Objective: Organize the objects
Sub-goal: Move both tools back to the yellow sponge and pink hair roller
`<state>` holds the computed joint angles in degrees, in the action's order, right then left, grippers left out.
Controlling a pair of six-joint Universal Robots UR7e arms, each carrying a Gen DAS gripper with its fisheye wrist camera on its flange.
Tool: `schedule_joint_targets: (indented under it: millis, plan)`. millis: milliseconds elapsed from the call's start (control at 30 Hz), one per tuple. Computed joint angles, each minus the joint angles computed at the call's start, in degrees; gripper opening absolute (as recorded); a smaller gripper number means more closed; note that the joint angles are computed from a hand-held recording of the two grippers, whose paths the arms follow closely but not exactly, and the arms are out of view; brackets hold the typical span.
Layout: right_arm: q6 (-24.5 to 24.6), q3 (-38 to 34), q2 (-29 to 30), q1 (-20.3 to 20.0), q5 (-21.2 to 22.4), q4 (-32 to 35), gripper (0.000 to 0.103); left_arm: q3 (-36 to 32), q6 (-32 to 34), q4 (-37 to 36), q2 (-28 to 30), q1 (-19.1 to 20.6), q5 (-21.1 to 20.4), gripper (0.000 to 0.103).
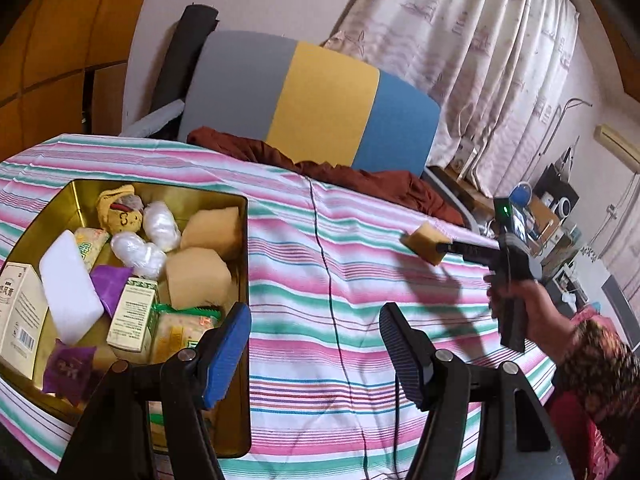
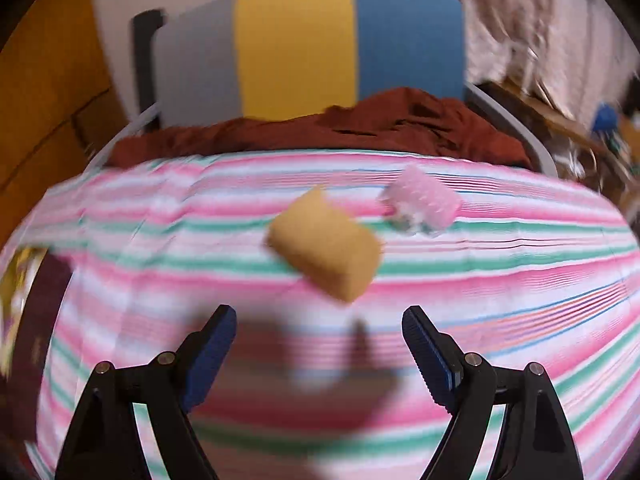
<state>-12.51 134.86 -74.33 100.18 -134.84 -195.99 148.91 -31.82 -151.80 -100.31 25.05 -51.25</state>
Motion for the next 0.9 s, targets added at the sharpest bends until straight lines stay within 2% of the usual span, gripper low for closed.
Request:
schedule_joint_targets:
  millis: [133,200,333,367,400,433,500,633,700,800,900]
  plan:
    - [0.44,-2.75,0.43,-3.37,2.59,0.98,0.086,-0.68,-0.28,0.43,1.66,0.46,0.2,0.068]
    - [1.27,-3.05,0.08,-4.16,6.48,3.31,0.085,-1.09,-0.02,-0.9,3.37,1.0,0.0,0.068]
    - [1.83,-0.98,-3.23,-4.32,18.77,11.0,0.087,-2.26,0.85,-4.04,7.93,2.81,-2.94,0.068]
    - [1.82,-0.09,-5.07,-4.74,23.27,13.27,0.086,-2.44,1.13,-5.02,9.14,3.13,-3.52,0.068]
    - [1.41,1.02,-6.74,-5.31,26.72,13.59,0.086,-2.7,1.37,-5.97,10.54,3.42,-4.2,0.068]
    - [1.01,1.85,-7.94,-5.57,28.15,12.96,0.086,-2.94,1.72,-6.89,11.78,3.71,-4.95,0.068]
    - [-1.05,2.7,-9.55,-5.29,26.14,10.45,0.086,-3.47,2.17,-8.26,14.22,3.93,-6.02,0.068]
    - [-9.0,1.0,-6.75,-3.87,10.85,-0.71,0.088,-4.27,2.82,-9.62,16.8,3.93,-6.74,0.068]
    - [-12.96,-1.26,-4.61,-4.43,6.05,-3.73,0.089,-4.96,2.98,-9.53,17.98,4.32,-6.96,0.068]
    - [-19.31,-5.32,-0.33,-4.94,1.2,-7.02,0.095,-5.93,2.79,-9.42,19.4,5.16,-7.24,0.068]
    - [-24.73,-9.23,3.16,-6.07,-2.43,-7.16,0.098,-6.3,2.61,-9.04,19.93,5.61,-6.96,0.068]
